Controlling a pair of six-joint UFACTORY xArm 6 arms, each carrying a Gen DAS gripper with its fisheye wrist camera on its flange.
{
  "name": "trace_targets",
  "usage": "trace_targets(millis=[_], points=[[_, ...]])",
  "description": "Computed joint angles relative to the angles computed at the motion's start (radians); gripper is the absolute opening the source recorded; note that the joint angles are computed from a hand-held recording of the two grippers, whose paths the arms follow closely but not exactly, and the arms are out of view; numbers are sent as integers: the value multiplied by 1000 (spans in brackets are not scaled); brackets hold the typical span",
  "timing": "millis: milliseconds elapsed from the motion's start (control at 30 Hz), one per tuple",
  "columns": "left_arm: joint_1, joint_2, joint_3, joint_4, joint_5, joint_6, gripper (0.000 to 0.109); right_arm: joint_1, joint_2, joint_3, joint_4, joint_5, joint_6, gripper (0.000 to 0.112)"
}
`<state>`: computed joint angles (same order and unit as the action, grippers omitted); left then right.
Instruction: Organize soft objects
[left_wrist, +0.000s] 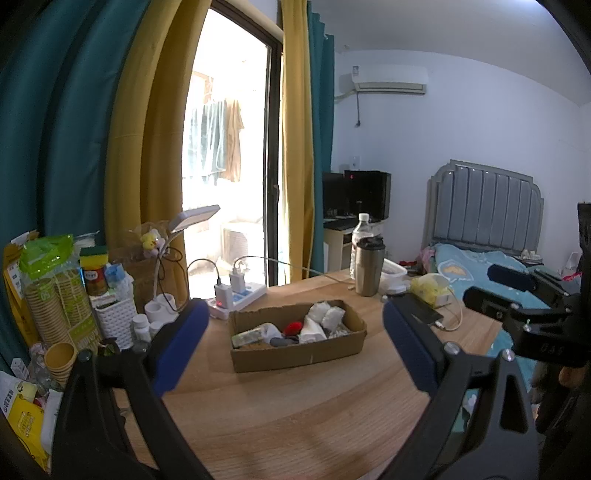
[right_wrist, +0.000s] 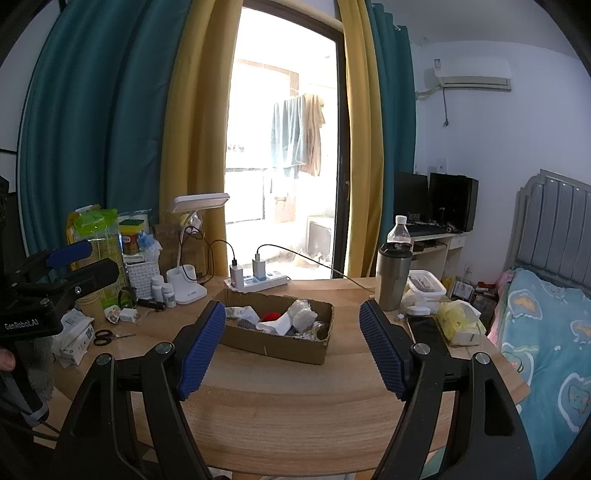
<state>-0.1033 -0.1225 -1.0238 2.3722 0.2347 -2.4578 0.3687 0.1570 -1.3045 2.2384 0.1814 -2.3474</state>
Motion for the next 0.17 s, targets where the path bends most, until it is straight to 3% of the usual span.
trace_targets(millis=[167], points=[[2, 34, -21, -38, -16, 40, 96, -1, 22, -8, -30, 0, 24, 78]])
